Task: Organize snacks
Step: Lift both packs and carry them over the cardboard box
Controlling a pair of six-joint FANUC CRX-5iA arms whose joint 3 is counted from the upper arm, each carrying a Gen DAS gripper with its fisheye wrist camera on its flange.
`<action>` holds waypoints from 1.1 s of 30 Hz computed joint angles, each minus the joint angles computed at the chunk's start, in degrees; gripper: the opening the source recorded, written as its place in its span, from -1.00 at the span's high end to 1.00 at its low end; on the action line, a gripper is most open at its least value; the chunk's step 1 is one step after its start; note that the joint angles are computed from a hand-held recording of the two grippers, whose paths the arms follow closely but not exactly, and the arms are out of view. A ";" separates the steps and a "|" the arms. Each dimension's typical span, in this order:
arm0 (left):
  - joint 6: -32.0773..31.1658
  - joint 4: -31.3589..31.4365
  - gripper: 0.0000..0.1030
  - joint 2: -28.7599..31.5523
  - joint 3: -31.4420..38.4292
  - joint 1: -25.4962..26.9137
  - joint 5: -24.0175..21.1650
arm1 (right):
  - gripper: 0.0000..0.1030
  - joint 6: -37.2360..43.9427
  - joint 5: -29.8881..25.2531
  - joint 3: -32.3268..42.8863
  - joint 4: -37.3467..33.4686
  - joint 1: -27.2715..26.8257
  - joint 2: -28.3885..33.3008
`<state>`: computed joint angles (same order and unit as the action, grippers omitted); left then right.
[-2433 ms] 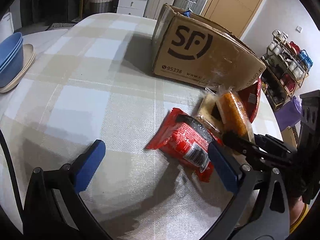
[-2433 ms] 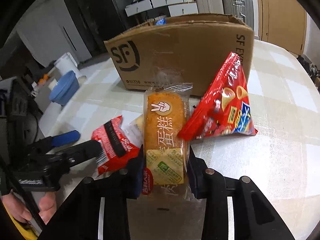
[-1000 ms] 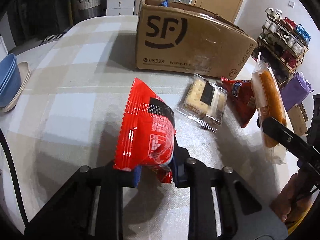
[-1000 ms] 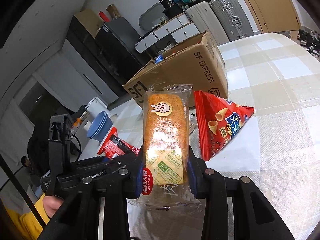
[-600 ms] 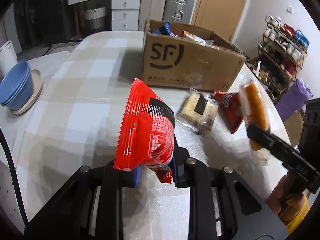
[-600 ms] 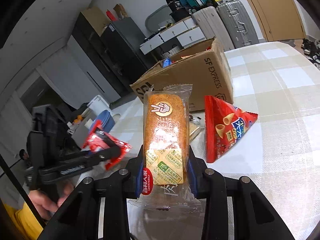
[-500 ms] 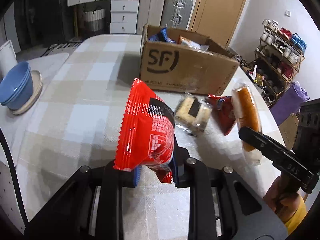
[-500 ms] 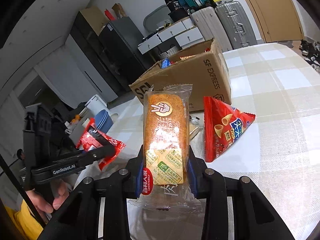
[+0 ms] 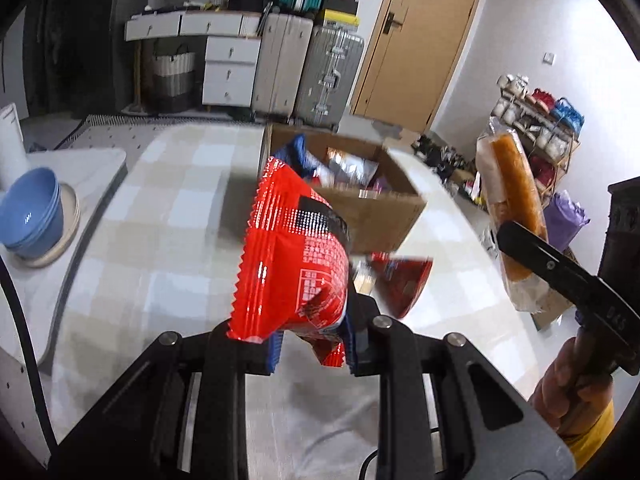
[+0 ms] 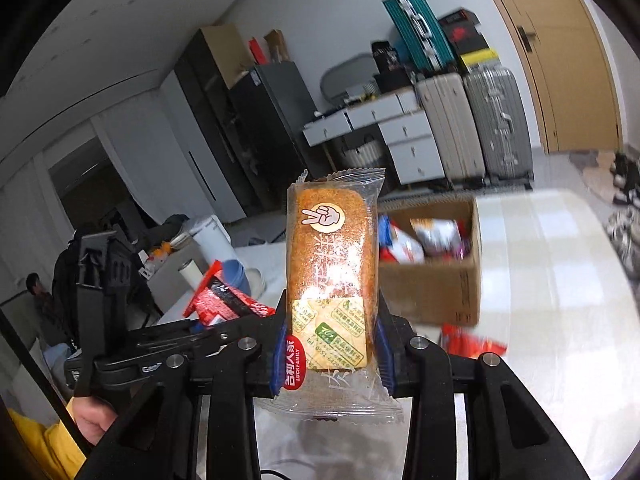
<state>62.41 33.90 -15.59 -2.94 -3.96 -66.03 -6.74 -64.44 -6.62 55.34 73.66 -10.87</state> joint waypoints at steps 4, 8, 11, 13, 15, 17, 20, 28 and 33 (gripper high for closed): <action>-0.79 1.66 0.61 2.31 4.52 -1.05 0.48 | 0.31 5.58 -2.04 6.30 -1.16 -1.26 2.65; 0.12 2.23 0.61 6.05 10.79 -2.00 -0.63 | 0.31 7.34 -1.27 10.09 -2.55 -3.64 3.64; 0.39 3.62 0.60 9.67 15.90 -2.47 -2.08 | 0.31 8.90 -1.24 12.98 -3.91 -5.88 4.73; 1.50 2.73 0.60 12.17 20.10 -2.90 -3.16 | 0.30 9.84 -1.30 14.82 -5.25 -7.48 5.50; 1.70 2.16 0.60 13.74 22.92 -3.41 -3.30 | 0.31 11.45 -1.32 17.04 -7.27 -9.26 6.35; 2.36 1.69 0.60 15.80 26.41 -4.15 -3.91 | 0.31 13.51 -1.42 19.16 -8.87 -10.80 7.32; 3.73 0.25 0.60 18.62 31.03 -5.35 -4.99 | 0.31 16.67 -2.34 21.74 -10.37 -12.58 8.87; 7.61 -5.24 0.60 26.39 41.02 -9.31 -7.16 | 0.31 21.77 -2.30 23.94 -14.36 -16.80 11.16; 7.92 -6.50 0.60 29.39 42.48 -10.68 -6.85 | 0.31 24.14 -1.32 23.50 -16.66 -19.18 11.89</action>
